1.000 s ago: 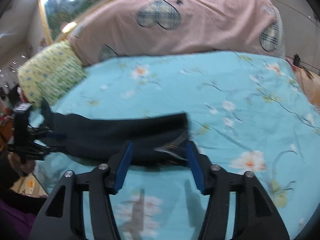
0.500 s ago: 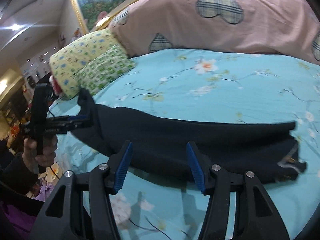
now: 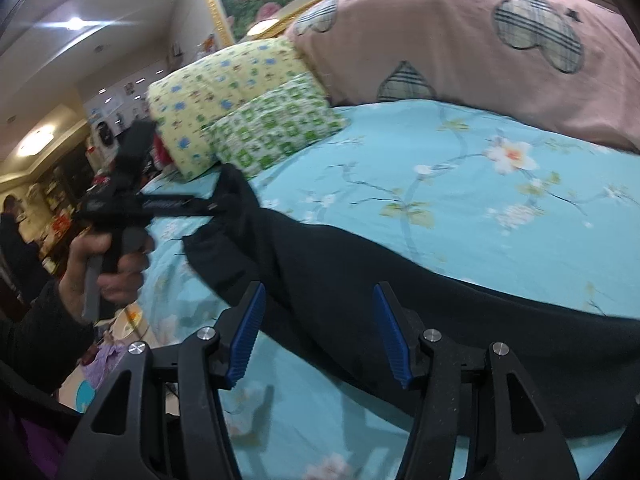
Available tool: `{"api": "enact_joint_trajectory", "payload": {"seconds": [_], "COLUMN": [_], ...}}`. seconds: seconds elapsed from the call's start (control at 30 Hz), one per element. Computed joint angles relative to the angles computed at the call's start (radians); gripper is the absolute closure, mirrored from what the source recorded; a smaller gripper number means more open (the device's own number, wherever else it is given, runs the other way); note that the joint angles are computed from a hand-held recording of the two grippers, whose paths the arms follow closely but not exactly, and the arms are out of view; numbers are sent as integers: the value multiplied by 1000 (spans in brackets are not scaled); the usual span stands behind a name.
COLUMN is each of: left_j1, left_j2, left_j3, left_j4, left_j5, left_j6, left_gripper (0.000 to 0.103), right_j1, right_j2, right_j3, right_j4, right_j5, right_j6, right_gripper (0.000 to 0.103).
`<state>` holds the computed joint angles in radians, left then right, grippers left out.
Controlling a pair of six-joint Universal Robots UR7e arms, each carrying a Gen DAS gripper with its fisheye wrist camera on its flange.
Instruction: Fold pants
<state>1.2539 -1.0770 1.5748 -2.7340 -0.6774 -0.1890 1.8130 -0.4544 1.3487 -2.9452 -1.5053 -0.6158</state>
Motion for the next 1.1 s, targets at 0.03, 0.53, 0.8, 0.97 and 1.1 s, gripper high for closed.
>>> {"api": "enact_joint_trajectory", "payload": {"seconds": [0.03,0.53,0.8,0.97,1.1], "left_j1": [5,50,74,55,35], "left_j2": [4,67,65,26,-40], "left_j3": [-20,-191,-188,-75,59], "left_j4": [25,295,283,32,-226], "left_j5": [3,90,50,29,-1], "left_j6": [-16,-209,-223,-87,10], "left_gripper": [34,36,91,98,98], "right_j1": [7,85,72,64,69], "right_j2": [13,277,350,338,297], "right_j3": [-15,-346,-489,-479,-427], "right_j4": [22,257,332,334,300], "right_j5": [14,-133,-146,-123,-60], "right_j6": [-6,-110,-75,-64,-57], "right_gripper": [45,47,78,96,97]}}
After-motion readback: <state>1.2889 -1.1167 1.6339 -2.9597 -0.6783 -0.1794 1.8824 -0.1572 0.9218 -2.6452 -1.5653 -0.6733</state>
